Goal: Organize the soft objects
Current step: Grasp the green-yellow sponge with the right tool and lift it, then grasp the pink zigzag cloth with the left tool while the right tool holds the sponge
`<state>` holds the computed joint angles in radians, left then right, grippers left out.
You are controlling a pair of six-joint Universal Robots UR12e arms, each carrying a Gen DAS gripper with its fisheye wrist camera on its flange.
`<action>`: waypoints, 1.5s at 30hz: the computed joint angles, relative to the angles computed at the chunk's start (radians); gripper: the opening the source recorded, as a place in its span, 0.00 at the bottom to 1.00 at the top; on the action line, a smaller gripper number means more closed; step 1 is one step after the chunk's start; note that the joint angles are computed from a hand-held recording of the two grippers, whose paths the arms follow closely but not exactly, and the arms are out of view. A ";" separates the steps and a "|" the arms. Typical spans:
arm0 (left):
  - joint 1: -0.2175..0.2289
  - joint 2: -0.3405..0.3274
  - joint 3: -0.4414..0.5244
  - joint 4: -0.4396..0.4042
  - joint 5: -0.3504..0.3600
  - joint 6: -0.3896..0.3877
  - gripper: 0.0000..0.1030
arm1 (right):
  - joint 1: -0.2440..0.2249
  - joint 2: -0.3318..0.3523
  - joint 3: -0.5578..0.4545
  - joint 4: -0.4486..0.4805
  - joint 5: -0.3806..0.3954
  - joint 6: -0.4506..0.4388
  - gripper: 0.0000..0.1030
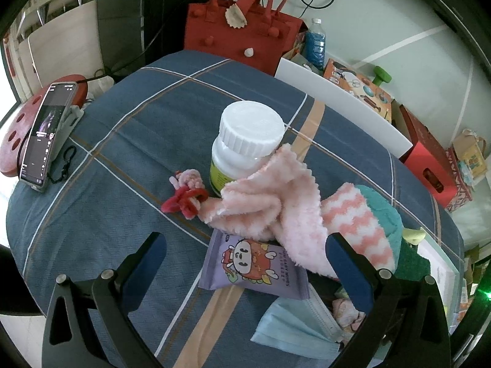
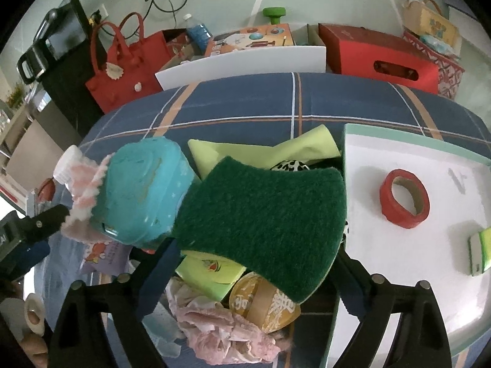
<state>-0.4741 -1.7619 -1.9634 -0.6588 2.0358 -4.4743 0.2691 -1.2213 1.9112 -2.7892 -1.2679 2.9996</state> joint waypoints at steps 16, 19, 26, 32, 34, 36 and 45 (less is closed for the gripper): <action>-0.006 -0.006 0.003 0.060 -0.007 0.043 1.00 | -0.026 -0.051 0.018 -0.003 0.005 0.032 0.91; -0.002 -0.014 0.004 0.095 -0.033 0.066 1.00 | -0.036 -0.067 0.026 -0.019 -0.001 0.039 0.91; 0.000 -0.031 0.017 0.101 -0.072 0.094 1.00 | -0.053 -0.089 0.039 -0.061 -0.015 0.059 0.91; 0.000 -0.036 0.010 0.165 -0.093 0.124 0.98 | -0.054 -0.089 0.037 -0.052 -0.012 0.062 0.91; 0.003 -0.036 0.005 0.188 -0.109 0.134 0.86 | -0.054 -0.088 0.037 -0.055 -0.013 0.062 0.91; 0.005 -0.039 0.003 0.205 -0.126 0.141 0.80 | -0.054 -0.088 0.038 -0.056 -0.013 0.062 0.91; 0.009 -0.046 -0.013 0.315 -0.165 0.170 0.46 | -0.055 -0.089 0.040 -0.061 -0.011 0.063 0.91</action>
